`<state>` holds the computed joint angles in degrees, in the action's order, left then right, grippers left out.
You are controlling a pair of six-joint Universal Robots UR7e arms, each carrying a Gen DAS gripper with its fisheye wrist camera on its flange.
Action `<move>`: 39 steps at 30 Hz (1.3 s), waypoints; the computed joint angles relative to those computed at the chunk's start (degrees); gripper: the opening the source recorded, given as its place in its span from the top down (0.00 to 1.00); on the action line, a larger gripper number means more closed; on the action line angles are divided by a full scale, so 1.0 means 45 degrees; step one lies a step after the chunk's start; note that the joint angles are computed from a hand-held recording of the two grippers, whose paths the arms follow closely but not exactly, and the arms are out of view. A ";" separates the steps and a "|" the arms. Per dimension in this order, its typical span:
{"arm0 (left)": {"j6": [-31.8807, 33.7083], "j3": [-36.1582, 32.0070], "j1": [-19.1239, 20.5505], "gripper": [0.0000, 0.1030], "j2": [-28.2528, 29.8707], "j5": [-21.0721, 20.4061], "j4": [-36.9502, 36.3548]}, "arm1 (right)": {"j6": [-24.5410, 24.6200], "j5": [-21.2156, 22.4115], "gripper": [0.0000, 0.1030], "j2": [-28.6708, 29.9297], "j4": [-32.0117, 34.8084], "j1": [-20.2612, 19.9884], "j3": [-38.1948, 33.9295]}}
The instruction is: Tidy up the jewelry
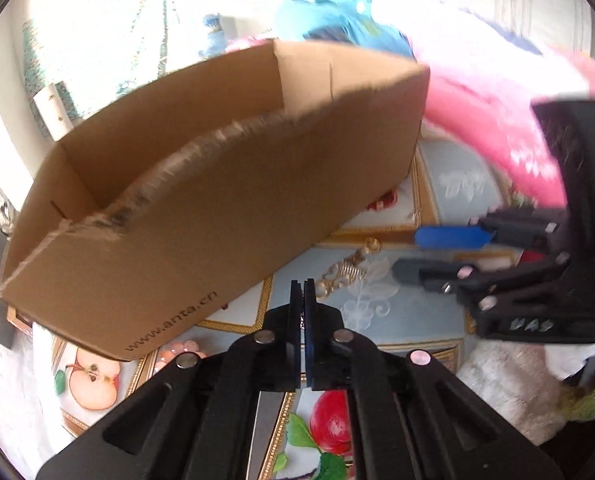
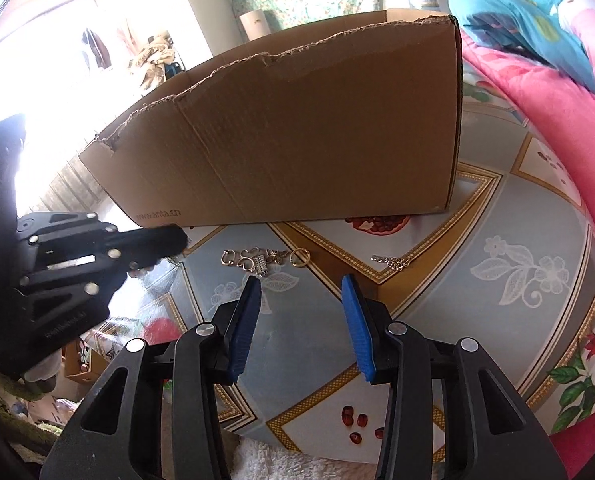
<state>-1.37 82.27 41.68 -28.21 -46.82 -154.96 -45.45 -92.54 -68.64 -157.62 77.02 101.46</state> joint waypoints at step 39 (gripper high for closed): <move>-0.2854 0.0724 0.0460 0.99 -0.0084 -0.1455 -0.1340 | -0.1409 -0.3362 0.85 0.0937 -0.2542 0.0925 -0.0608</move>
